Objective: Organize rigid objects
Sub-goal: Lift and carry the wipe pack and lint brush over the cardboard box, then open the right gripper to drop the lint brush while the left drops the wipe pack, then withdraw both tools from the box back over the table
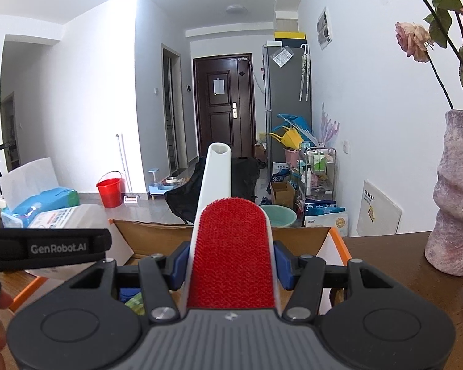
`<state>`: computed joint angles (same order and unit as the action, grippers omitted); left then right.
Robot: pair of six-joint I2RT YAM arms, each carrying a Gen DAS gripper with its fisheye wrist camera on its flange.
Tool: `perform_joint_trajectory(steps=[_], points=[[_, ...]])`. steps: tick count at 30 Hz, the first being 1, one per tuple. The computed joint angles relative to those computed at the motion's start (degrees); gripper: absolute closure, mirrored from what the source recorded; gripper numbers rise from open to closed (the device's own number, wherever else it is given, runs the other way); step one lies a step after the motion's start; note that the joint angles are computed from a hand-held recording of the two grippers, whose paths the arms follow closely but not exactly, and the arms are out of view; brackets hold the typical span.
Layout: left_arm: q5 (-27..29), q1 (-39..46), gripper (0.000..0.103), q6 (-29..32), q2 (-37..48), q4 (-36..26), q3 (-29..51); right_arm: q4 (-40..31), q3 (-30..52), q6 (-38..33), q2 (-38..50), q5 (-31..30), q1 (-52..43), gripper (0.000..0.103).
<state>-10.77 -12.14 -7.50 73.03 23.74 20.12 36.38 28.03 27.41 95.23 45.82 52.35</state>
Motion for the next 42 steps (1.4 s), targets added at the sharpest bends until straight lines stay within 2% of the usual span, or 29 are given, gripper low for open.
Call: perform_joint_trajectory(steps=[5,10,11,12,13,14,16,17,32,42], points=[[1.91,1.48,0.019,0.71,1.48,-0.12,0.75,-2.23,0.52,-0.03,-0.29,-0.74,-0.90,0.048],[2.17,1.76,0.015,1.13,2.16,-1.43,1.40,-10.06,2.82,1.11,-1.11,-2.45,-1.94,0.047],[2.10,1.86,0.012,1.02,2.03,-1.35,1.30,-10.98,3.04,1.28,-0.99,-1.70,-1.80,0.038],[1.85,1.94,0.003,0.85,1.89,-1.33,1.24,-12.96,3.62,1.76,-0.98,-0.76,-1.67,0.030],[1.38,1.90,0.000,0.55,1.67,-1.05,1.01,-13.66,3.59,2.03,-1.12,0.50,-1.40,0.013],[1.29,1.90,0.000,0.62,1.37,-0.81,0.80,-13.57,3.27,2.22,-1.33,1.56,-1.11,0.007],[1.17,1.76,0.000,1.03,1.00,-0.99,0.75,-14.53,2.67,3.01,-2.66,2.29,-1.03,0.005],[0.82,1.54,0.000,1.03,0.84,-1.19,0.73,-14.44,2.21,3.07,-3.40,2.05,-1.45,0.000],[0.37,0.85,0.000,0.69,-0.01,-2.71,0.65,-13.66,0.36,2.75,-5.21,1.78,-1.58,0.000],[-0.09,-0.02,0.000,0.41,-7.90,-5.68,-2.29,-15.43,-2.10,3.02,-9.75,5.11,1.68,0.000]])
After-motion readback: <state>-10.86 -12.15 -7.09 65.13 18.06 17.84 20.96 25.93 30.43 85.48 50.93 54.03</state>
